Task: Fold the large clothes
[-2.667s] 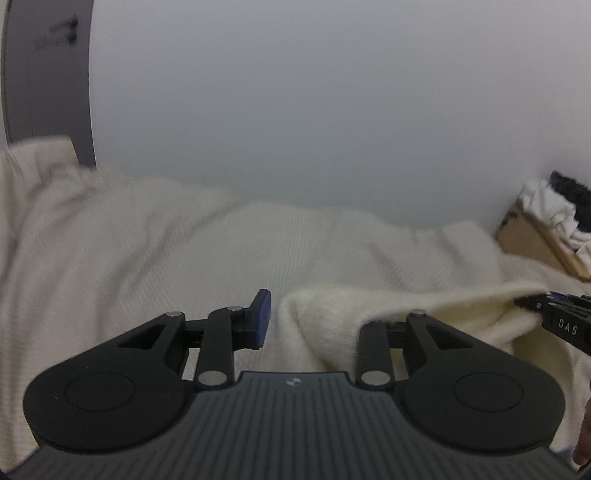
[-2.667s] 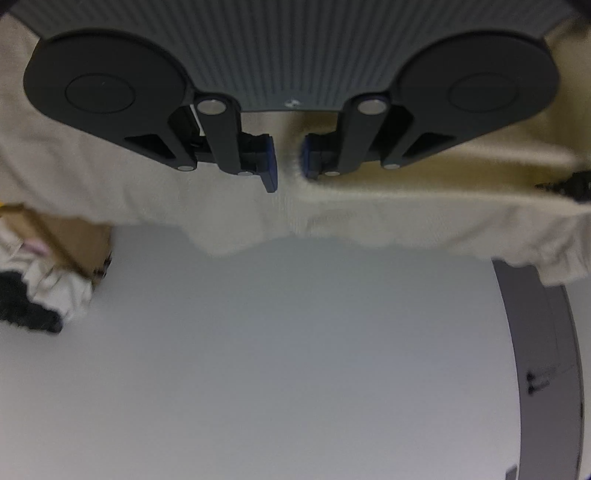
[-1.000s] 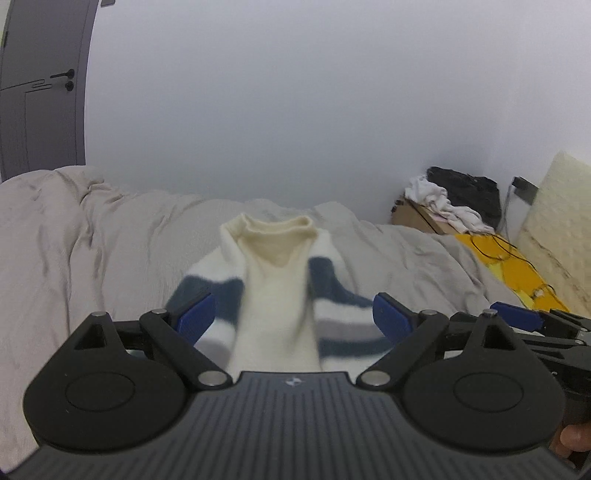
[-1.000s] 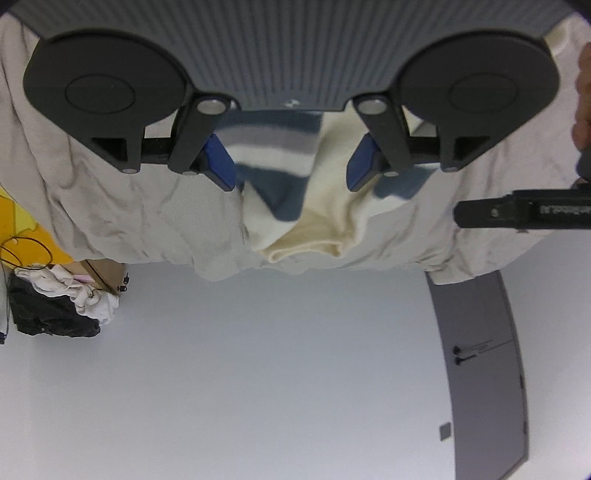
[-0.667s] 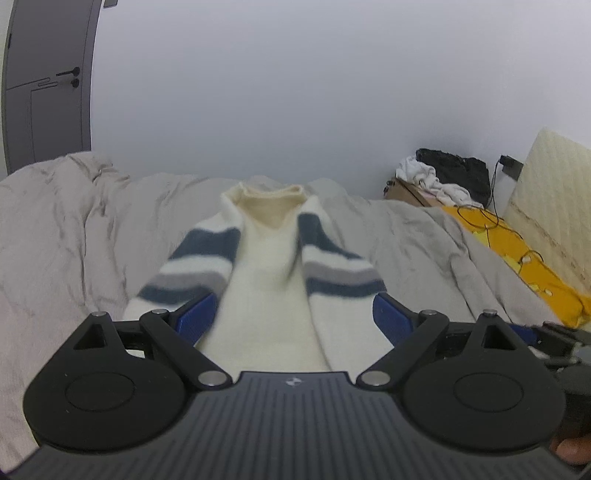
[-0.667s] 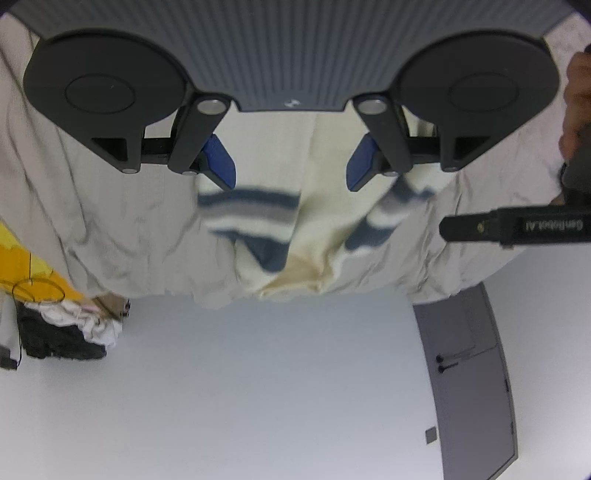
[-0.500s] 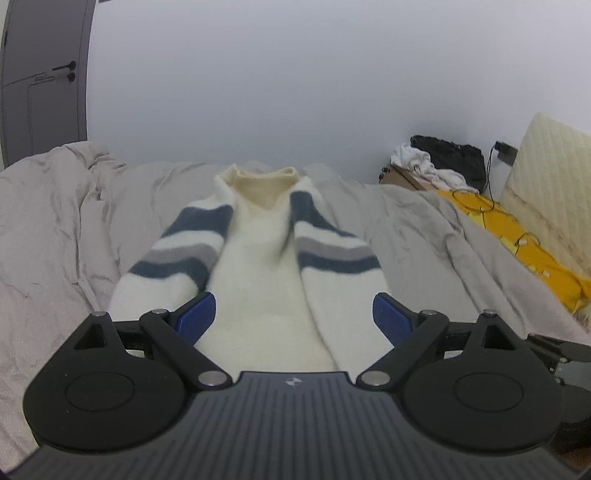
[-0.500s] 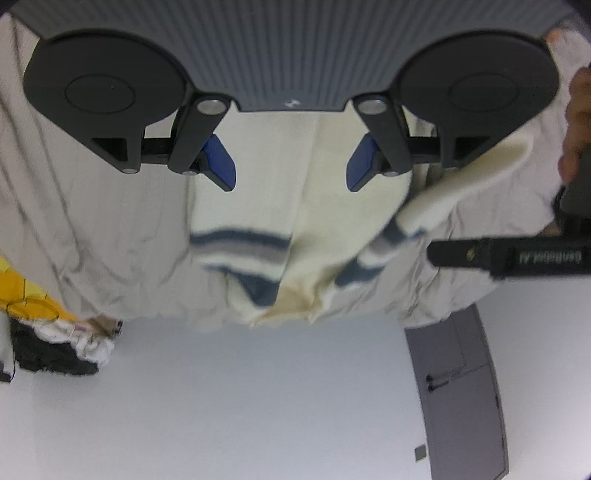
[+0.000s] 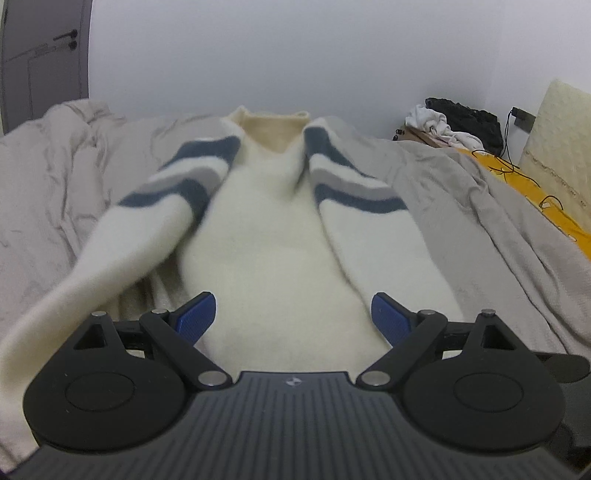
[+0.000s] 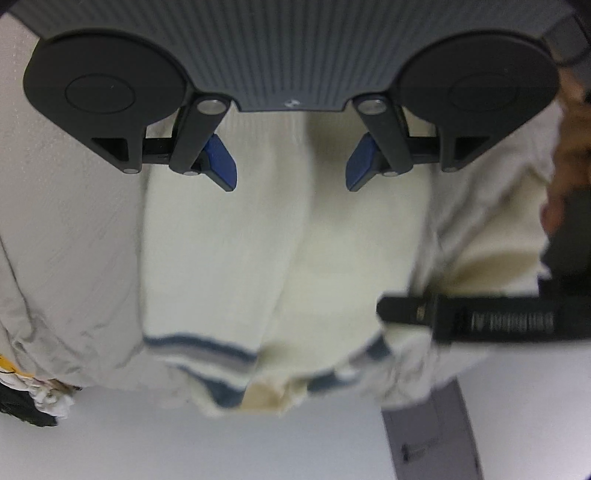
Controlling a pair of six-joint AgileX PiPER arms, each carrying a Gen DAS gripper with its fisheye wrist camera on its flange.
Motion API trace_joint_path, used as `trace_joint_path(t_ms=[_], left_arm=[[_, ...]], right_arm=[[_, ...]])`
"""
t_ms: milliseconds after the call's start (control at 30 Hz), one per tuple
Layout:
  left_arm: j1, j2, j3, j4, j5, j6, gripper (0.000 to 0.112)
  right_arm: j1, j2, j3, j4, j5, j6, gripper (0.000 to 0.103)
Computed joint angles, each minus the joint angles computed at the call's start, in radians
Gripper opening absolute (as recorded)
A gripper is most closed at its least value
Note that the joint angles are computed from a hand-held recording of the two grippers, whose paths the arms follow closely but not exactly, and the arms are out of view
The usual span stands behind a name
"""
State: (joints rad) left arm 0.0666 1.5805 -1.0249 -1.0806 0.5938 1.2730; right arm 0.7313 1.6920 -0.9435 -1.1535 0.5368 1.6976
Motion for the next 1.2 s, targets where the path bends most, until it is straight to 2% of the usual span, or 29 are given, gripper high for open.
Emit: trace_joint_path(t_ms=[67, 100, 133, 167, 233, 333, 400, 467, 533, 633, 700, 900, 1000, 1200], left_arm=[[0.0, 0.036, -0.025, -0.008, 0.005, -0.005, 0.093], [0.005, 0.054, -0.04, -0.012, 0.018, -0.015, 0.093], [0.012, 0.071, -0.055, -0.016, 0.032, -0.023, 0.093], [0.018, 0.089, -0.07, -0.019, 0.043, -0.033, 0.093], [0.024, 0.109, -0.089, -0.026, 0.055, -0.035, 0.093], [0.035, 0.13, -0.087, -0.085, 0.047, 0.038, 0.093], [0.037, 0.139, -0.083, -0.116, 0.035, 0.079, 0.093], [0.044, 0.153, -0.091, -0.133, 0.044, 0.086, 0.093], [0.051, 0.163, -0.1, -0.138, 0.058, 0.074, 0.093], [0.056, 0.173, -0.11, -0.153, 0.061, 0.076, 0.093], [0.056, 0.179, -0.113, -0.162, 0.058, 0.08, 0.093], [0.057, 0.195, -0.131, -0.15, 0.071, 0.068, 0.093], [0.042, 0.197, -0.128, -0.15, 0.055, 0.074, 0.093], [0.023, 0.251, -0.196, -0.103, 0.076, 0.012, 0.093]], right_arm=[[-0.022, 0.027, -0.015, 0.061, -0.003, -0.04, 0.047], [-0.037, 0.029, -0.014, 0.073, -0.014, -0.031, 0.041], [-0.047, 0.027, -0.006, 0.06, -0.018, -0.001, 0.028], [-0.055, 0.018, 0.007, 0.037, -0.024, 0.04, 0.019], [-0.079, -0.011, 0.036, -0.004, -0.055, 0.102, 0.011], [-0.119, -0.091, 0.073, 0.019, -0.072, 0.092, 0.01], [-0.172, -0.151, 0.079, 0.089, -0.086, 0.001, 0.01], [-0.25, -0.208, 0.052, 0.206, -0.073, -0.18, 0.009], [-0.314, -0.242, -0.008, 0.247, -0.002, -0.347, 0.009], [-0.451, -0.246, -0.13, 0.264, 0.072, -0.547, 0.009], [-0.575, -0.224, -0.241, 0.335, 0.083, -0.698, 0.009], [-0.823, -0.024, -0.597, 0.332, 0.131, -0.832, 0.009], [-0.903, 0.131, -0.799, 0.336, 0.174, -0.876, 0.009], [-1.043, 0.466, -1.237, 0.447, 0.273, -0.983, 0.009]])
